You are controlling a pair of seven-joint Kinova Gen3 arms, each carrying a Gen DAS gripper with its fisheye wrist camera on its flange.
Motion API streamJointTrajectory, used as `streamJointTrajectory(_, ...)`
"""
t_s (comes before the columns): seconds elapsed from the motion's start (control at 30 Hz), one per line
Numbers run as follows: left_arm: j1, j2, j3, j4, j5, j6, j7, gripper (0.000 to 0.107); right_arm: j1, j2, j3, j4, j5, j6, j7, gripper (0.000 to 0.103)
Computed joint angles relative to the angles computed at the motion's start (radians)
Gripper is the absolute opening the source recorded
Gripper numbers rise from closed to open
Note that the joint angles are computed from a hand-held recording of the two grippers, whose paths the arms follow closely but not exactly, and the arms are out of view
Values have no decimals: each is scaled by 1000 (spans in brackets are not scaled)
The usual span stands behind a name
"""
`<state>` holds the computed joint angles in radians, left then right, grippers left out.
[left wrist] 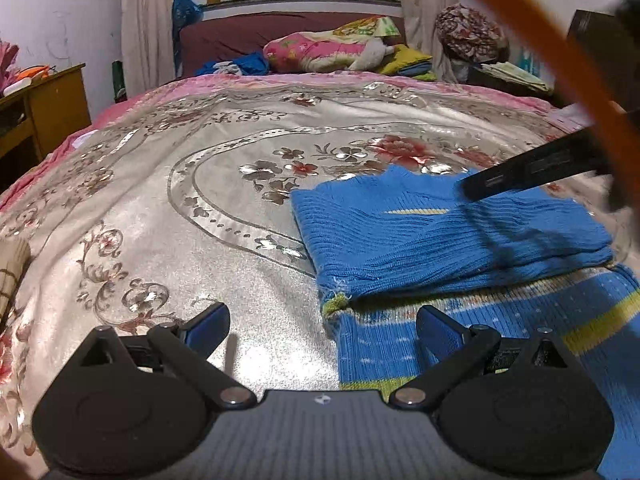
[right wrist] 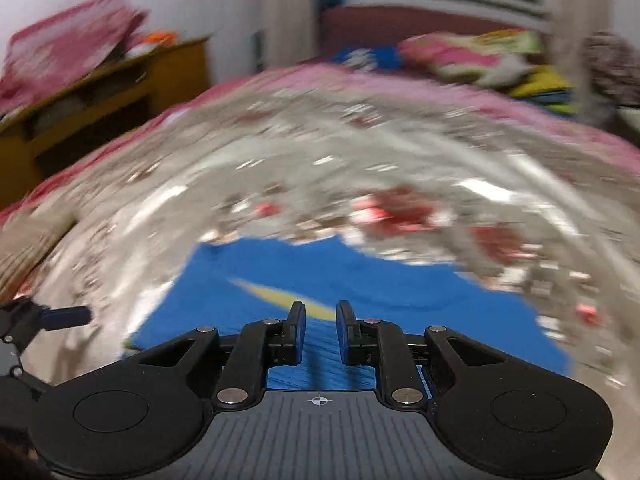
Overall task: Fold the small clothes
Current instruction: 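Open the right gripper and lift it off the sweater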
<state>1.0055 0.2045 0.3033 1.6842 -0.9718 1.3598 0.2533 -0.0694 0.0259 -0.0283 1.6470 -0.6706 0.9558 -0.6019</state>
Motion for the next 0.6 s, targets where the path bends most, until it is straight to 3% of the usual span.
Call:
streamJointTrajectory(0.2, -18, -28, 8, 45, -3, -56, 10, 103, -61, 122, -58, -115, 130, 86, -92, 19)
streamJointTrajectory(0.33, -27, -38, 15, 60, -3, -70, 21, 103, -70, 131, -89, -142, 207, 122, -70, 26)
streamJointTrajectory(0.47, -33, -42, 21, 65, -3, -77, 26, 103, -114, 124, -93, -133, 273, 86, -85, 36)
streamJointTrajectory(0.57, -34, -43, 24, 64, -7, -77, 23, 103, -126, 137, -94, -146, 291, 91, -119, 35)
streamJointTrajectory(0.6, -33, -44, 25, 65, -8, -76, 25, 103, -128, 136, -95, -148, 295, 94, -127, 26)
